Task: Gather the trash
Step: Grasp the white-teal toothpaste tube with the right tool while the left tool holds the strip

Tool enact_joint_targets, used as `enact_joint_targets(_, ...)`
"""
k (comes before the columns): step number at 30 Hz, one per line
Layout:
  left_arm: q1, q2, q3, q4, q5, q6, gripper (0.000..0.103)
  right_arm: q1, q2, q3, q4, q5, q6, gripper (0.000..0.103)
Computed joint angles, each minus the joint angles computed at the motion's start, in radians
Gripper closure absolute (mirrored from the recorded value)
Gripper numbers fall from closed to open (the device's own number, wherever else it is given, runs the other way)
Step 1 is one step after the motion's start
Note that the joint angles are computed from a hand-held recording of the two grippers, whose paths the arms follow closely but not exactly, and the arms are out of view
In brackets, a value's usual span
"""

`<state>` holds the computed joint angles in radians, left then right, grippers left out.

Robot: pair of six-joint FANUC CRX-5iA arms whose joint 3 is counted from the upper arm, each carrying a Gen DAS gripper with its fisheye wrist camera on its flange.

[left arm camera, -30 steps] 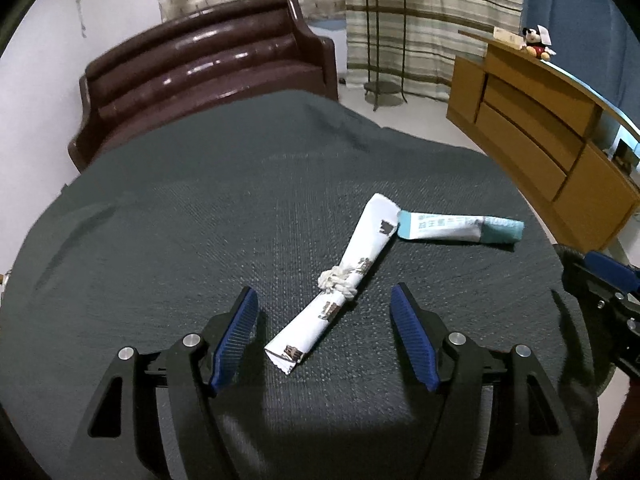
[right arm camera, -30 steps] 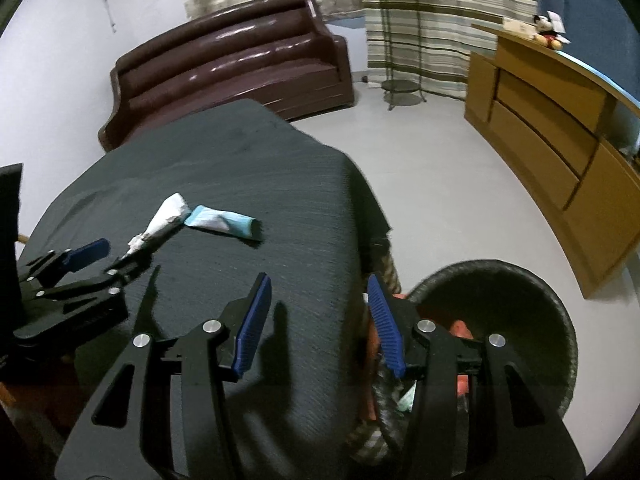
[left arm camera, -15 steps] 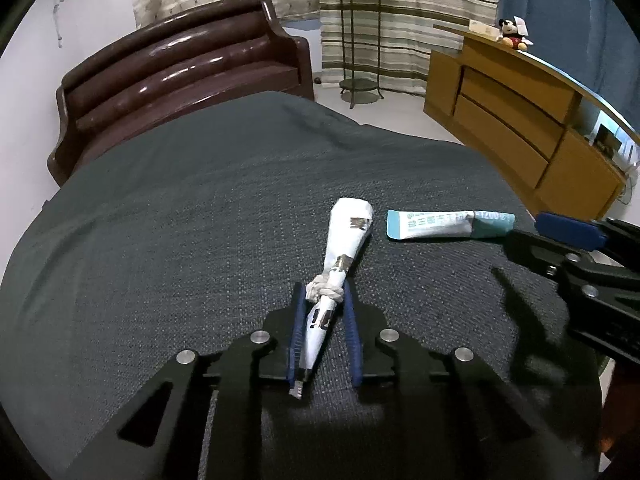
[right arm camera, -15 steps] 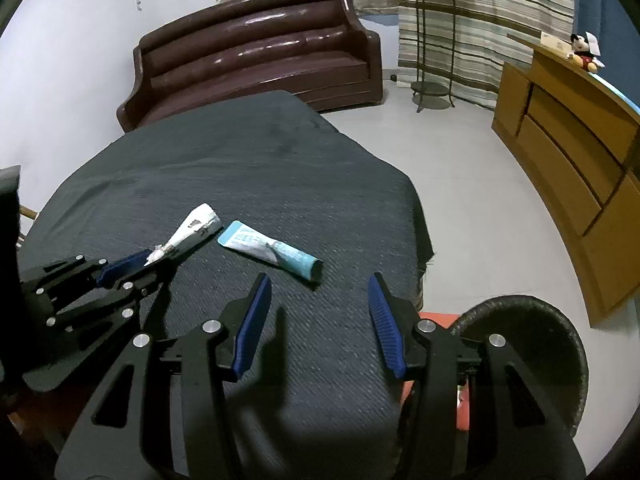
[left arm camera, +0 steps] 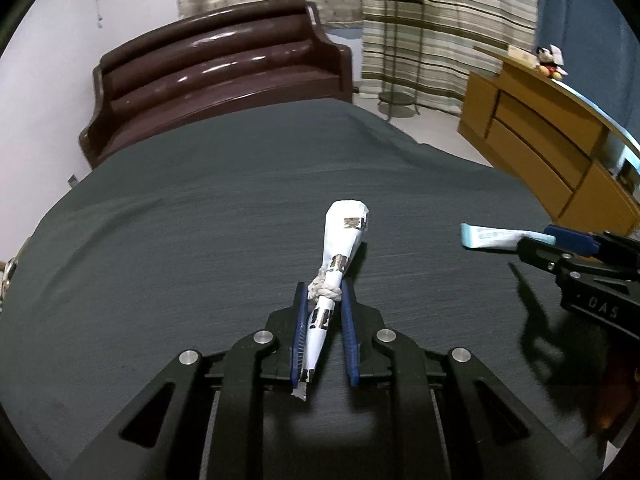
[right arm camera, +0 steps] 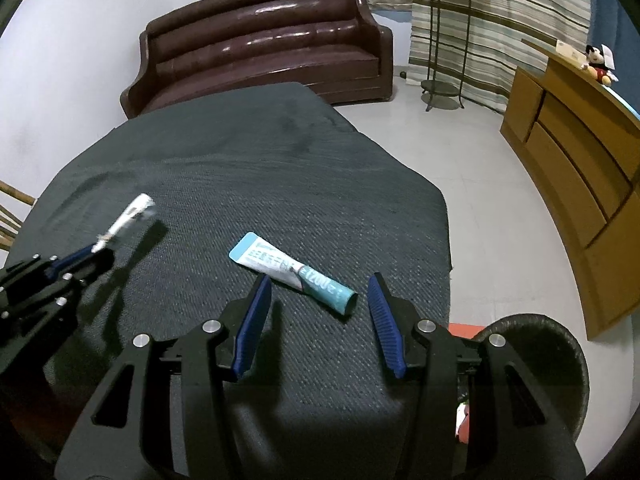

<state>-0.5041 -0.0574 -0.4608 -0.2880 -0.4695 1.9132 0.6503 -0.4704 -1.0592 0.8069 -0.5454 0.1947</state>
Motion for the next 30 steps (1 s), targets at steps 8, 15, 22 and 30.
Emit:
enact_joint_targets(8, 0.04, -0.015, -0.021, 0.012, -0.009, 0.001, 0.086, 0.014, 0.041, 0.033, -0.057, -0.011, 0.076, 0.068)
enact_joint_targets(15, 0.058, -0.023, -0.042, 0.048, 0.005, -0.036, 0.086, 0.051, 0.022, 0.017, -0.035, -0.047, 0.038, 0.095)
enact_joint_targets(22, 0.083, -0.046, -0.084, 0.108, 0.035, -0.103, 0.086, 0.12, -0.035, 0.005, -0.079, -0.096, 0.033, 0.095)
enact_joint_targets(30, 0.1, -0.07, -0.118, 0.143, 0.048, -0.137, 0.086, 0.197, -0.061, -0.01, -0.08, -0.146, -0.044, 0.083)
